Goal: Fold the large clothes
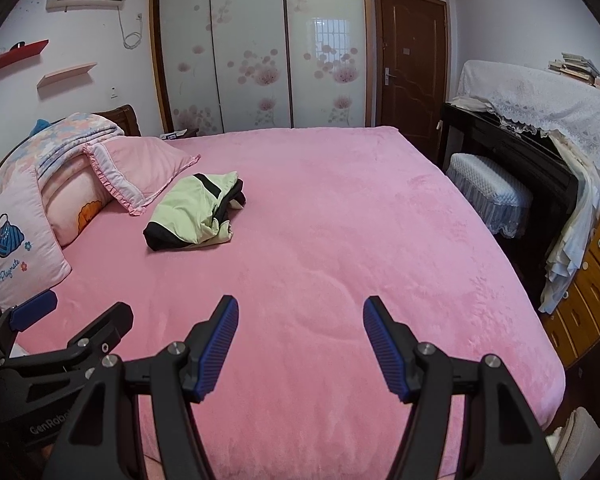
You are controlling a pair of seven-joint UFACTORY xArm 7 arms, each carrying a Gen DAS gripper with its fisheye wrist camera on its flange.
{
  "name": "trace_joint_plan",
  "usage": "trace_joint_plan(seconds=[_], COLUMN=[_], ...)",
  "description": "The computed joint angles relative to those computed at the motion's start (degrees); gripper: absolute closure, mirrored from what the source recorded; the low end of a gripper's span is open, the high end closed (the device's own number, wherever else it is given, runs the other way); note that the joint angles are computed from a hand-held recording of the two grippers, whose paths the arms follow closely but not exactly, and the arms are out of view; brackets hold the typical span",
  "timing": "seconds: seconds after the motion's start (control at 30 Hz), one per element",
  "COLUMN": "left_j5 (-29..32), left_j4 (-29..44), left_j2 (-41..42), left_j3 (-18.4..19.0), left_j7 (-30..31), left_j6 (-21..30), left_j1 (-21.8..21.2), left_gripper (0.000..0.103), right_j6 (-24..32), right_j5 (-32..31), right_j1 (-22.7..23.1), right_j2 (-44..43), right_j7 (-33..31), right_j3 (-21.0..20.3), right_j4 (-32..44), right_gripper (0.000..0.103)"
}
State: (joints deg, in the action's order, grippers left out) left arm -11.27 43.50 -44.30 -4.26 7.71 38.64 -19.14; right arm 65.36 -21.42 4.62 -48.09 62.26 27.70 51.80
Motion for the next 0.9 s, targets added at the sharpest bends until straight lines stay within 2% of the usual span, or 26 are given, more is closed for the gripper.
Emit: trace_joint_plan(seconds=[0.27, 0.9], left_j5=[-0.4, 1.6], left_j4=[-1.2, -2.8], left_j2=[-0.9, -2.1], left_j3=[0.1, -1.5], left_j7=[-0.5, -3.4], left_j6=[0.1, -0.3], left_j1=[-0.4, 0.5], left_gripper=[0.001, 0.001], right_j6=[1.6, 1.3], right_j5=[-0.8, -0.2], right_j1=[-0.2, 1.0], right_j2=[-0.6, -2.2], right_j7=[0.5, 0.1], right_j3=[1.3, 0.4], right_j4=[0.2, -1.8], right_gripper=[0.038, 0.038])
